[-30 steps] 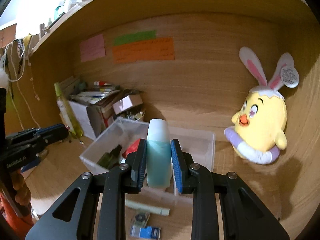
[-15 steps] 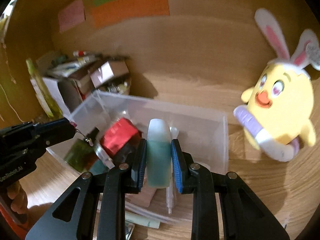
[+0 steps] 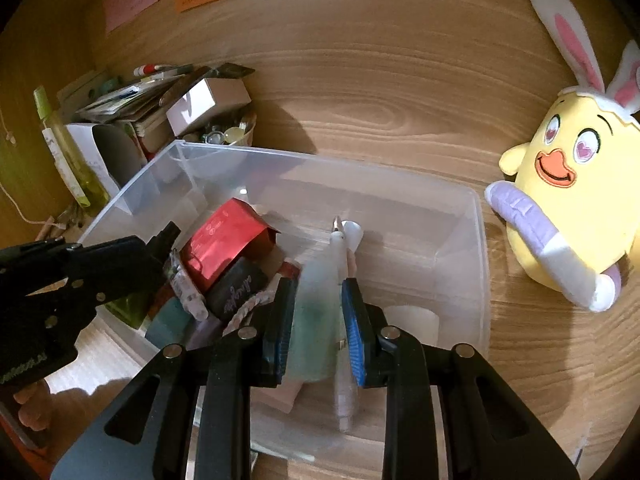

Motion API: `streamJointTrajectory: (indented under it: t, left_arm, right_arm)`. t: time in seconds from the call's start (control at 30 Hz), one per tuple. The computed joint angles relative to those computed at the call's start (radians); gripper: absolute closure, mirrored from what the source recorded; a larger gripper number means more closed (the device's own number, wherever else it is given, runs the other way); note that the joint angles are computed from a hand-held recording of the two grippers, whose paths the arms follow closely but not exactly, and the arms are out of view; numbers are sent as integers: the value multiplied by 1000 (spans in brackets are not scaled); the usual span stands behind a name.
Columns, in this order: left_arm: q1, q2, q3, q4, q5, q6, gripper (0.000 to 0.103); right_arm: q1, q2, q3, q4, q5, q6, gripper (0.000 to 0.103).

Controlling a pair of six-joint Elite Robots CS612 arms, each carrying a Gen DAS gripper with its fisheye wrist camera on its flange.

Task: Organize objects
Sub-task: 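Carry the charm and teal bottle into the bin and release them, then grasp the cork stamp with the left gripper while the right grasps the green-black box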

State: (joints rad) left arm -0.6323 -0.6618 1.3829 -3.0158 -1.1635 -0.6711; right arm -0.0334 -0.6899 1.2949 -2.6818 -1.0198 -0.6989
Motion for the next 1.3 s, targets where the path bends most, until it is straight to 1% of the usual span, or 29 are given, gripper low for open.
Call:
streamJointTrajectory:
  t: [0.03, 0.1, 0.13, 0.17, 0.2, 0.23, 0.27, 0.3, 0.43, 0.5, 0.6, 0.7, 0.83, 0.9, 0.93, 1.0, 1.07, 1.13, 1.2, 1.23, 1.3]
  left_arm:
    - [-2, -2, 2, -1, 4, 3, 71]
    - [-8, -10, 11, -9, 22, 9, 61]
    - [-13, -15, 19, -20, 37, 14, 58]
    - [-16, -20, 26, -29, 46, 17, 51]
    - [-20, -24, 32, -38, 57, 18, 40]
    - [-24, -30, 41, -47, 71, 17, 35]
    - [-29, -36, 51, -60, 88, 17, 27]
    - [-34, -40, 59, -69, 102, 19, 23]
    - [-58, -63, 96, -71, 174, 42, 15]
    - [-66, -71, 112, -71, 193, 49, 12]
    - [-78, -82, 139, -67, 203, 48, 12]
    - [-84, -88, 160, -49, 193, 30, 11]
    - [-84, -85, 172, -6, 154, 1, 11]
    - [-83, -79, 173, 12, 129, -9, 12]
    - [-79, -76, 171, 20, 96, -10, 13]
    - [-72, -69, 162, 39, 41, -13, 29]
    - [-69, -62, 151, 62, 6, -7, 37]
    - [-68, -55, 140, 79, -8, -5, 39]
    - [-67, -50, 131, 91, -22, 1, 44]
    - [-66, -48, 125, 98, -28, 6, 45]
    - [-64, -42, 111, 117, -31, 14, 50]
  right_arm:
    - [-3, -3, 3, -1, 5, 1, 77]
    - [-10, -14, 18, -19, 20, 6, 71]
    - [-13, -19, 27, -33, 24, 9, 69]
    - [-16, -24, 37, -50, 29, 12, 65]
    - [-21, -32, 50, -66, 38, 15, 61]
    - [-25, -38, 59, -74, 47, 15, 59]
    - [-32, -47, 74, -84, 63, 14, 54]
    - [-36, -52, 81, -87, 73, 14, 50]
    - [-60, -82, 135, -128, 113, 7, 40]
    - [-68, -93, 162, -161, 119, 4, 31]
    - [-83, -110, 200, -165, 141, -21, 24]
    - [-92, -119, 225, -142, 147, -49, 23]
    - [-93, -120, 249, -118, 131, -75, 23]
    - [-94, -119, 254, -76, 128, -96, 23]
    - [-92, -117, 247, -13, 130, -119, 23]
    - [-89, -110, 240, 42, 131, -129, 23]
    - [-84, -104, 237, 66, 121, -134, 24]
    - [-79, -100, 236, 77, 112, -139, 30]
    - [-72, -97, 236, 80, 93, -153, 44]
    - [-68, -96, 236, 75, 84, -158, 47]
    - [-61, -93, 234, 69, 71, -168, 57]
